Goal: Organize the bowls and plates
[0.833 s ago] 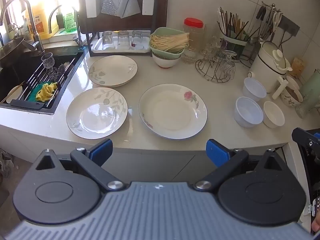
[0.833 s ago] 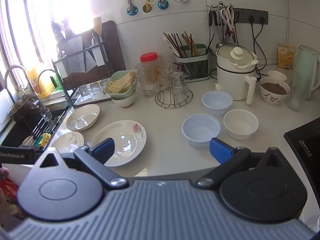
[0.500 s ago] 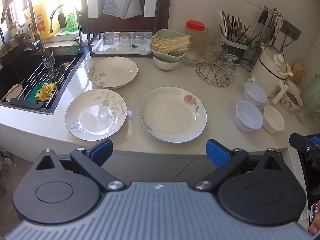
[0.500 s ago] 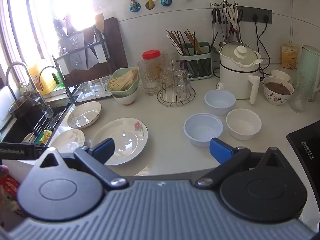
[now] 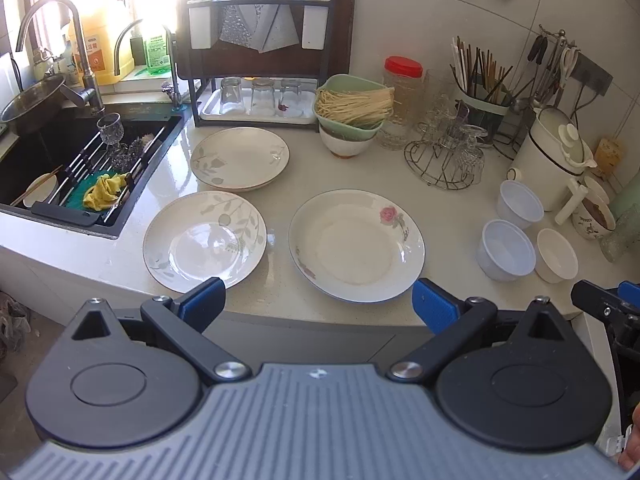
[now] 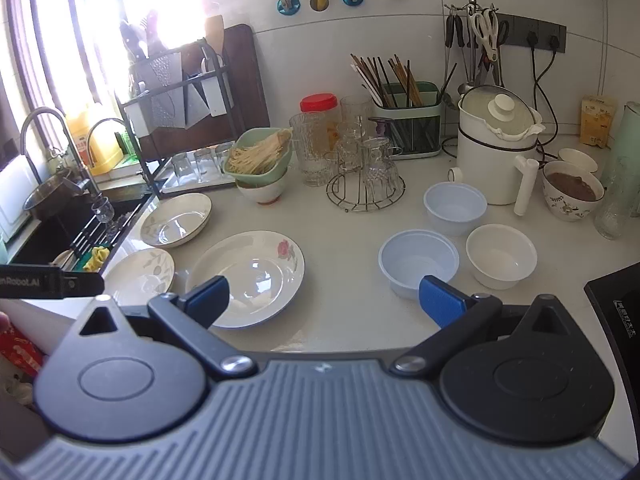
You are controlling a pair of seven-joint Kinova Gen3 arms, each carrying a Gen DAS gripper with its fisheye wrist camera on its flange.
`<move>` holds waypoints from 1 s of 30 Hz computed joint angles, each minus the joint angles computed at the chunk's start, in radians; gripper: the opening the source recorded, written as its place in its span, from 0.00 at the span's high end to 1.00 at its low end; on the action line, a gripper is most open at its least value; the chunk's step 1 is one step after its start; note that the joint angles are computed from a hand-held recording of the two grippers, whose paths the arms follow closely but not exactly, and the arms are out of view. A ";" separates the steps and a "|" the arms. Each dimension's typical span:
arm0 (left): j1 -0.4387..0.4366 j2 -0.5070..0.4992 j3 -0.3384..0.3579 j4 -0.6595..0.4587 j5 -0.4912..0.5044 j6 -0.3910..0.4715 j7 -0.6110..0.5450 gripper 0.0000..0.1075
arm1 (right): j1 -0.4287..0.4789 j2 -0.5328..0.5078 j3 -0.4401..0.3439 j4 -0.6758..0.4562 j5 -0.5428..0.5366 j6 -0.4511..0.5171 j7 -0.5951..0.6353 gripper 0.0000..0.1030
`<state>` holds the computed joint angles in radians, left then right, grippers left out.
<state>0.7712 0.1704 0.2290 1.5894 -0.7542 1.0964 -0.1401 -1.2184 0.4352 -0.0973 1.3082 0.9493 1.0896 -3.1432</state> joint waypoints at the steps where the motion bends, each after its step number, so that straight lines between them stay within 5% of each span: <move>1: 0.000 0.000 0.000 0.000 0.000 0.001 -0.001 0.06 | 0.001 0.001 0.001 -0.002 -0.001 0.000 -0.001 0.00; 30: 0.006 -0.005 0.006 -0.003 -0.011 0.040 0.041 0.06 | 0.009 0.002 0.000 -0.026 -0.057 -0.003 0.066 0.00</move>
